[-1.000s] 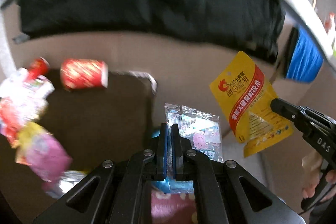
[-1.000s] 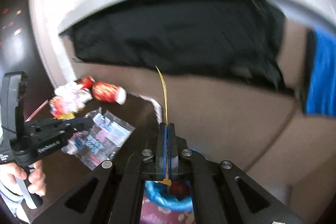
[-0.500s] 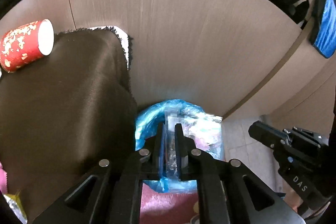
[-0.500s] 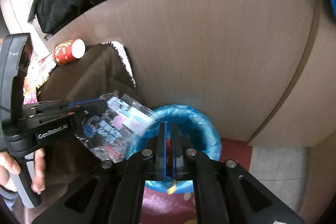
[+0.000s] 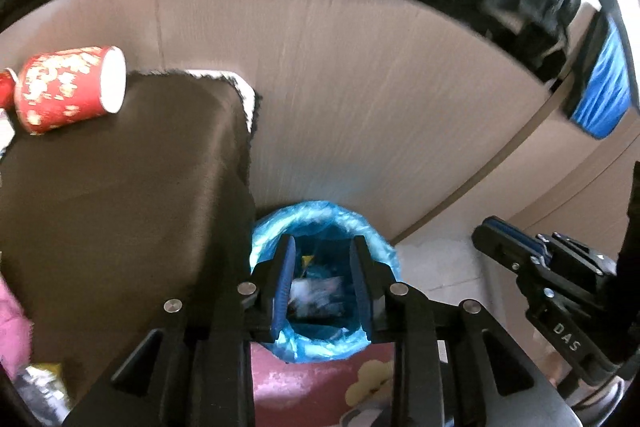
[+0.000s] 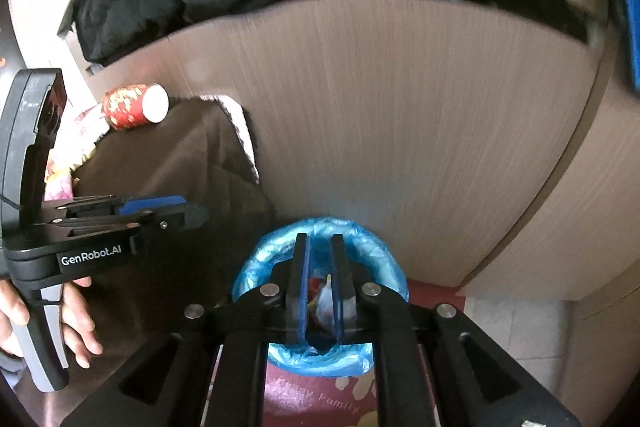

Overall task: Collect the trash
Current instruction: 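Grasp the red paper cup by its rim with the left tool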

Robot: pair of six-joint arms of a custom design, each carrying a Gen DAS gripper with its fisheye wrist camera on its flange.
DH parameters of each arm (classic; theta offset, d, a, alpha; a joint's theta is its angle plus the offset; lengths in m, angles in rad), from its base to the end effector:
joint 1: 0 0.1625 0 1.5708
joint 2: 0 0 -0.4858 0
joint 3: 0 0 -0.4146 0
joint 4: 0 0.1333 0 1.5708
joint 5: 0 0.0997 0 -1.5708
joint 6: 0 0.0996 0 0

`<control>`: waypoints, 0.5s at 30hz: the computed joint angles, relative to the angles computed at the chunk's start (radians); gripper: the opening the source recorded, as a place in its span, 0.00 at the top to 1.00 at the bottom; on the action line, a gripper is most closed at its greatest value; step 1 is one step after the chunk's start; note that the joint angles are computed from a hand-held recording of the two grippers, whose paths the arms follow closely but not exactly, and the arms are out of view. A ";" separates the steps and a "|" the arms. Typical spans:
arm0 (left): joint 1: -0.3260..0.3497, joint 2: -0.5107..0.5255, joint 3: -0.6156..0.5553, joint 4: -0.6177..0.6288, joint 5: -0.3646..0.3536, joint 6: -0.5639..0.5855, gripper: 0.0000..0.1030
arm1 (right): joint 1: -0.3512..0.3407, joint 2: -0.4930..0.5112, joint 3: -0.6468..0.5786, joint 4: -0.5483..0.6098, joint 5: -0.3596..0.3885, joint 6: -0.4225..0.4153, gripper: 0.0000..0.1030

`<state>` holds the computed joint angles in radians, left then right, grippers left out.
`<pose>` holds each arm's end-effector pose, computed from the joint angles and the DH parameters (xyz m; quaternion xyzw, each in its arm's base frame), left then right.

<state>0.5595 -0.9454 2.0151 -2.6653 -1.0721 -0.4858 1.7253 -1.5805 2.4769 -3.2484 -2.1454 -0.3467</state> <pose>-0.4001 -0.4641 0.1078 0.2487 0.9365 -0.1767 0.1726 0.1373 -0.3671 0.3353 0.1154 -0.8858 0.3383 0.2958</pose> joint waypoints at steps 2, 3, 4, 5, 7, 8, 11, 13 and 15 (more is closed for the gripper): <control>-0.009 -0.037 0.010 0.008 0.011 0.002 0.71 | 0.032 0.002 -0.008 0.001 -0.012 -0.004 0.86; -0.017 -0.058 0.016 0.018 0.029 0.001 0.71 | 0.053 0.007 -0.014 0.005 -0.015 -0.008 0.85; -0.025 -0.090 0.031 0.026 0.048 -0.003 0.71 | 0.068 0.014 -0.019 0.005 -0.017 -0.009 0.84; -0.034 -0.115 0.042 0.032 0.065 -0.011 0.71 | 0.092 0.026 -0.028 0.005 -0.014 -0.015 0.83; -0.043 -0.179 0.065 0.056 0.115 -0.024 0.71 | 0.119 0.051 -0.044 0.006 0.000 -0.018 0.79; -0.045 -0.209 0.074 0.068 0.145 -0.030 0.71 | 0.136 0.067 -0.056 0.009 0.019 -0.019 0.76; -0.034 -0.277 0.093 0.087 0.214 -0.035 0.71 | 0.171 0.130 -0.104 0.028 0.081 -0.028 0.72; -0.009 -0.319 0.106 0.087 0.232 -0.031 0.71 | 0.191 0.188 -0.151 0.050 0.119 -0.020 0.71; 0.024 -0.357 0.112 0.063 0.210 -0.007 0.71 | 0.207 0.239 -0.191 0.061 0.130 -0.004 0.71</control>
